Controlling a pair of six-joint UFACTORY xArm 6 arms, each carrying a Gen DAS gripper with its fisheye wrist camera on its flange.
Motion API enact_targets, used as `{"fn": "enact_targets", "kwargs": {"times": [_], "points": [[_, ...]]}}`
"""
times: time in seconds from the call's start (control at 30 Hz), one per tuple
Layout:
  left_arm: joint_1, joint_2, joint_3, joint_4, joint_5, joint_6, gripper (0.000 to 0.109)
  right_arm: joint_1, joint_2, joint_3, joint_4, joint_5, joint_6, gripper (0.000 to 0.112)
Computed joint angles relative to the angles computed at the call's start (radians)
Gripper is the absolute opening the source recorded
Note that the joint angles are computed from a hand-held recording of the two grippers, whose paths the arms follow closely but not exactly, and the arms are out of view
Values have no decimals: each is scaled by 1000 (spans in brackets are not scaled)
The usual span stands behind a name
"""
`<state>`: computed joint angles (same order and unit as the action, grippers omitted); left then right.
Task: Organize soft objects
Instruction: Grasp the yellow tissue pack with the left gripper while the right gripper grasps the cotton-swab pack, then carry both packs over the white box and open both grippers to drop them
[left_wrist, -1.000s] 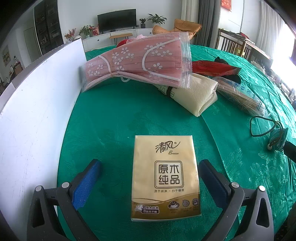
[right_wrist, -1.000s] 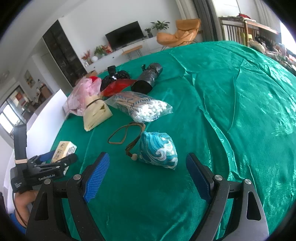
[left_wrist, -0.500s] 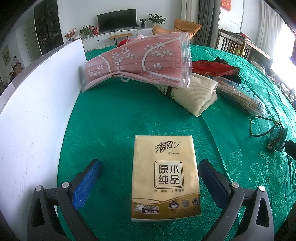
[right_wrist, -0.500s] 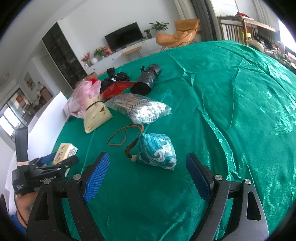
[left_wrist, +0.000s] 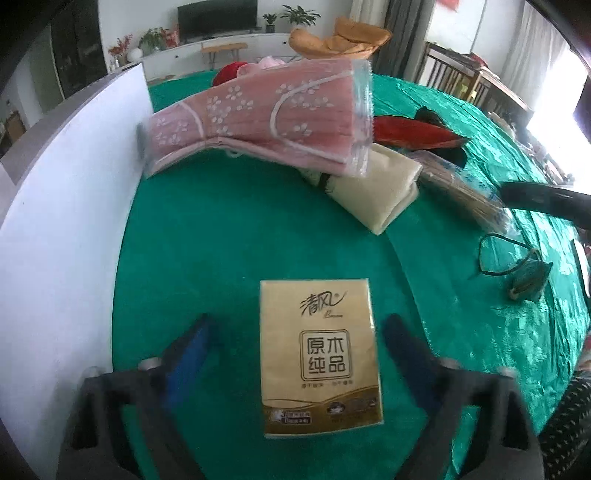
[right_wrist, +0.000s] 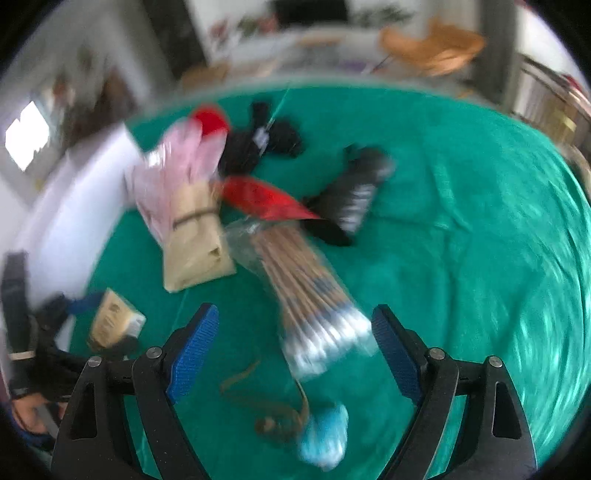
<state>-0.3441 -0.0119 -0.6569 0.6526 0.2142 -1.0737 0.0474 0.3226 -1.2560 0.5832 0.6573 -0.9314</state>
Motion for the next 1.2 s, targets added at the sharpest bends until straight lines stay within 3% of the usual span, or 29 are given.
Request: {"fn": "enact_targets", "kwargs": {"times": [0.03,0.1,0.17,0.23,0.27,0.3,0.47,0.63,0.77,0.93,1.07,1.2], "points": [[-5,-4,-3,-4,19,17,69,19,42,-53,-84,22,61,86],[-9,-8,-5,20,29,13,54,52,136,-168,-258,81,204,85],[-5,-14,5,28,14,7,53,67,189,-226,-373,110,300,84],[5,-31,32,31,-30,-19,53,68,197,-229,-414,95,334,59],[12,-52,51,71,-54,-70,53,62,187,-217,-395,84,327,38],[16,-67,60,127,-66,-128,53,53,174,-208,-359,86,313,32],[31,-204,128,244,-137,-275,53,6,-1,-55,-226,26,219,29],[40,-409,217,133,-160,-192,53,-30,-129,-16,-78,55,186,29],[38,-691,322,-38,-24,-2,53,3,-237,23,59,83,129,29],[111,-1077,432,-224,295,249,53,127,-377,119,141,201,114,29],[272,-1313,508,-335,512,419,53,280,-433,170,249,327,137,29],[464,-1551,577,-417,702,560,54,454,-439,197,310,326,158,29]]}}
